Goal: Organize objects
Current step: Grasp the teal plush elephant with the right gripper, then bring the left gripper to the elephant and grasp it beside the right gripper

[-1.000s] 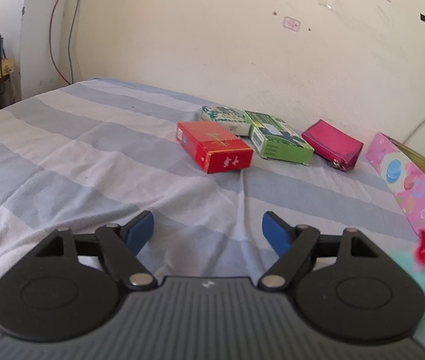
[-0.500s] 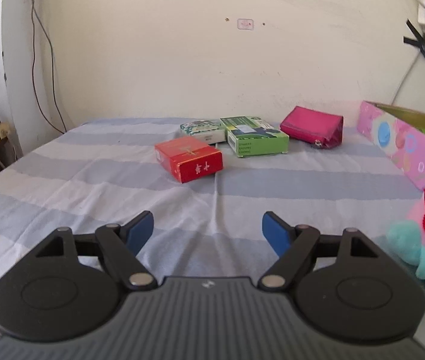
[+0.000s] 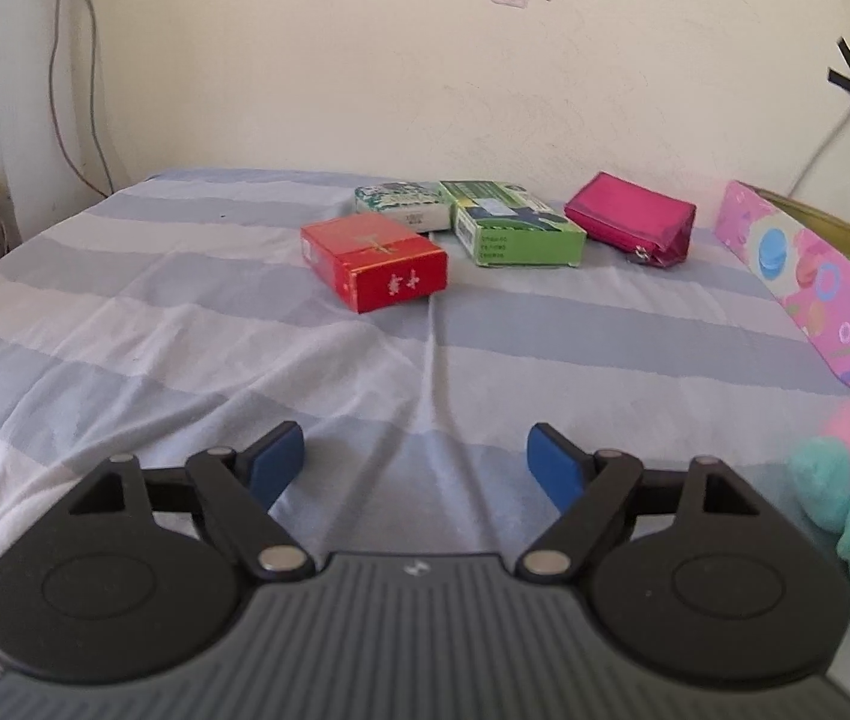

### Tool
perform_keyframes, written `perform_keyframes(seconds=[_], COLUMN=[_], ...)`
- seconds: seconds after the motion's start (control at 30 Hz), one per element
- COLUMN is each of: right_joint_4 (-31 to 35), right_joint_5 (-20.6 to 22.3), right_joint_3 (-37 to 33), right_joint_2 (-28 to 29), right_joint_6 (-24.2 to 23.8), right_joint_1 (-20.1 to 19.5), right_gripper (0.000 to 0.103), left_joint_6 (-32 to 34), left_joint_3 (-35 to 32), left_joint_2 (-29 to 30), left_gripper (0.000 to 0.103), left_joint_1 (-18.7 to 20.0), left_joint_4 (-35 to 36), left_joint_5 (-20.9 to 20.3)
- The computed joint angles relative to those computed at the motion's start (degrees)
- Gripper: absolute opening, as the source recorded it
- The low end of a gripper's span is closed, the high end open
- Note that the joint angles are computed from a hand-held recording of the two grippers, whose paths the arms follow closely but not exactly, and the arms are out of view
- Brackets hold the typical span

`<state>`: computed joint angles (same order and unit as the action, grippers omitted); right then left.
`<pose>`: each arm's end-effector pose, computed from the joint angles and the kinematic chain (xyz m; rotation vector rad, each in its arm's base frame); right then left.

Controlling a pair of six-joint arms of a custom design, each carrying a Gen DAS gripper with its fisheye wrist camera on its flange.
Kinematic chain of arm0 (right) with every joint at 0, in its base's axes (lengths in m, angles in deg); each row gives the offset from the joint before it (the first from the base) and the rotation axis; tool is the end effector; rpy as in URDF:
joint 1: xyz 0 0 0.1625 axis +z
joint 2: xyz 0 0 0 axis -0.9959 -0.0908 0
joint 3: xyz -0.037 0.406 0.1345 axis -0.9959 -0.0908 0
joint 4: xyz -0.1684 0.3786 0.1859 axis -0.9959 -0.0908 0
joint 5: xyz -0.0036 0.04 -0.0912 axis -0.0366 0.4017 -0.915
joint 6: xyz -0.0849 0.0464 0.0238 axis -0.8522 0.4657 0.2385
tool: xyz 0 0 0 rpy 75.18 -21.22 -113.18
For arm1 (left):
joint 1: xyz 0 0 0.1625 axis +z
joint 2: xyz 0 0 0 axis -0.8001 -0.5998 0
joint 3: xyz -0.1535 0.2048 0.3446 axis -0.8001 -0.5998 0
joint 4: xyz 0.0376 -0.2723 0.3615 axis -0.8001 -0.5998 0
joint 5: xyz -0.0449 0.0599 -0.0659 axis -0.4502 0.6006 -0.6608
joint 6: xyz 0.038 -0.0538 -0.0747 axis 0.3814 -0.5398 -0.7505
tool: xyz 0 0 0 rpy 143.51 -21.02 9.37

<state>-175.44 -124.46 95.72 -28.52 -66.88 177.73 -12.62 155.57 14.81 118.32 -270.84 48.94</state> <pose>0.1751 -0.7501 0.1784 0.7106 -2.7423 1.0762 -0.1201 -0.7588 0.1667 0.3054 2.0856 -1.1827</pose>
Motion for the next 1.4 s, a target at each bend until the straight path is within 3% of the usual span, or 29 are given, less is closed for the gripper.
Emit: perform_keyframes(seconds=[0.03, 0.07, 0.27, 0.4, 0.5, 0.67, 0.77, 0.83, 0.87, 1.0, 1.23, 1.4], right_joint_4=[-0.7, -1.7, -0.6, 0.3, -0.1, 1.5, 1.7, -1.6, -3.5, -8.1, -9.6, -9.4], right_joint_5=[-1.4, -2.9, -15.2, -14.8, -14.0, -11.8, -13.4, -14.0, -13.7, -11.0, -8.3, -8.6], right_joint_3=[-0.6, -1.1, -8.2, -8.8, -6.6, -0.7, 2.7, 5.3, 6.4, 10.2, 11.5, 10.5], right_joint_2=[0.9, 1.8, 8.5, 8.8, 6.9, 1.3, -2.1, -4.0, -4.6, -7.2, -7.2, -5.6], right_joint_6=[-1.7, -3.7, -10.9, -12.9, -14.4, -20.2, -22.2, -21.6, -20.6, -15.4, -13.1, -12.8], right_joint_1=[0.9, 1.8, 5.7, 5.4, 4.9, 3.5, 2.8, 2.3, 2.0, 0.5, 0.5, 1.0], right_gripper=[0.101, 0.103, 0.101, 0.067, 0.064, 0.066, 0.07, 0.089, 0.092, 0.091, 0.087, 0.08], left_joint_6=[0.1, 0.0, -0.9, -1.3, -1.3, -1.5, -1.0, -1.2, -1.9, -9.4, -9.8, -10.2], left_joint_3=[0.0, 0.2, 0.7, 1.0, 1.1, 1.4, 1.5, 2.0, 2.4, 5.4, 6.4, 5.4], left_joint_2=[-0.2, -0.3, -1.0, -1.3, -1.5, -2.0, -2.1, -2.4, -2.5, -5.5, -6.9, -5.9], left_gripper=[0.087, 0.088, 0.088, 0.088, 0.089, 0.089, 0.089, 0.089, 0.089, 0.089, 0.089, 0.088], left_joint_1=[0.1, 0.2, 0.3, 0.4, 0.5, 0.7, 0.5, 0.2, 0.0, -0.4, -1.5, -1.4], left_joint_4=[0.5, 0.9, 1.2, 1.3, 1.6, 2.7, 4.0, 4.8, 4.8, 10.3, 17.3, 21.9], left_joint_5=[-0.5, -0.9, -2.0, -2.8, -3.4, -4.9, -5.3, -6.2, -6.7, -19.4, -37.7, -43.2])
